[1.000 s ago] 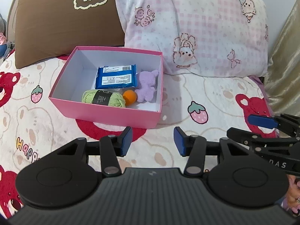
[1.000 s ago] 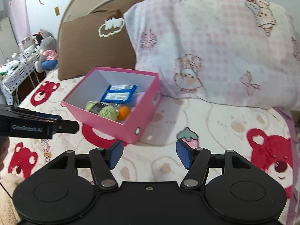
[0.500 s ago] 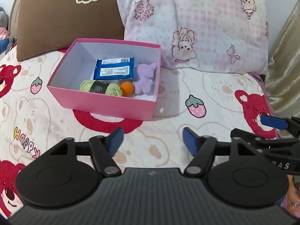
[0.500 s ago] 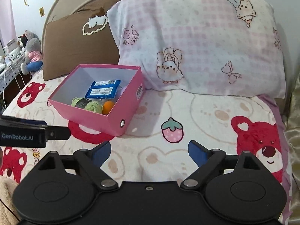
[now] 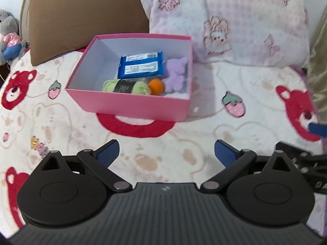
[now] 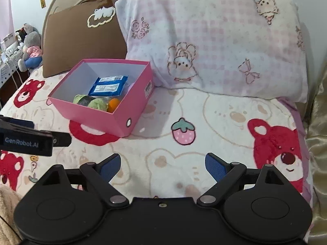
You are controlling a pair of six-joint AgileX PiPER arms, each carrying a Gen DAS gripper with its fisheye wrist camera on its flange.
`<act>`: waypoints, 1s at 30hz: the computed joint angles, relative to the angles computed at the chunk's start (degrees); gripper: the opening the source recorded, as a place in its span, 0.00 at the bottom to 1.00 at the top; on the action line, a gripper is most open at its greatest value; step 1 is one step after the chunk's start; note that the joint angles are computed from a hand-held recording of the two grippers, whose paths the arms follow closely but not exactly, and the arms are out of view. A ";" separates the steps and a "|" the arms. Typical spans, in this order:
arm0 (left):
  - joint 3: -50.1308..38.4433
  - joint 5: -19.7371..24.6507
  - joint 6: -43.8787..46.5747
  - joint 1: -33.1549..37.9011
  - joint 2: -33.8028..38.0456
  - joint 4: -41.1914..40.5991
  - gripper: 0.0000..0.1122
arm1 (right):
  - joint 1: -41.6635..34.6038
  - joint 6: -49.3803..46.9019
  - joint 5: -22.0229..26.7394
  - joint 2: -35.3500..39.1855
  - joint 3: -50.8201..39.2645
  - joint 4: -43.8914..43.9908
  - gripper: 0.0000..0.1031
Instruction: Organize objects
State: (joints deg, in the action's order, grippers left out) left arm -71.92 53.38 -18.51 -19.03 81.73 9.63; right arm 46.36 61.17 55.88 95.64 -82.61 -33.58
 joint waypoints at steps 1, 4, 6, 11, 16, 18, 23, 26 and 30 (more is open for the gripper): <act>0.92 -1.02 -0.40 -0.24 -0.59 0.69 0.90 | 0.41 0.38 0.44 -0.01 0.11 -0.79 0.89; 1.64 -1.44 1.65 0.25 -0.98 -1.36 0.90 | 0.58 0.02 0.89 -0.14 0.05 -0.89 0.89; 1.83 -1.32 1.40 -0.01 -0.98 -1.64 0.90 | 0.56 -0.29 0.88 -0.28 -0.03 -0.73 0.89; 2.62 -0.35 -0.69 -1.54 -1.55 1.46 0.90 | 0.57 0.01 0.51 -0.31 0.52 -0.74 0.89; 3.09 -0.46 -1.25 -1.22 -2.04 1.57 0.90 | 0.52 0.21 0.35 -0.30 0.60 -0.62 0.89; 3.08 -0.57 -1.29 -0.83 -1.87 1.00 0.90 | 0.57 1.16 0.32 -0.38 0.71 -1.06 0.89; 2.89 -0.52 -1.12 -0.59 -1.24 -0.65 0.90 | 0.21 2.53 0.09 -0.65 1.08 -1.26 0.89; 2.22 0.35 -2.03 -1.54 -0.58 0.20 0.90 | 0.24 2.80 0.27 -0.62 1.04 -1.41 0.89; 2.10 0.52 -2.82 -2.05 -0.65 0.32 0.90 | -0.02 2.37 0.40 -0.60 1.00 -0.85 0.89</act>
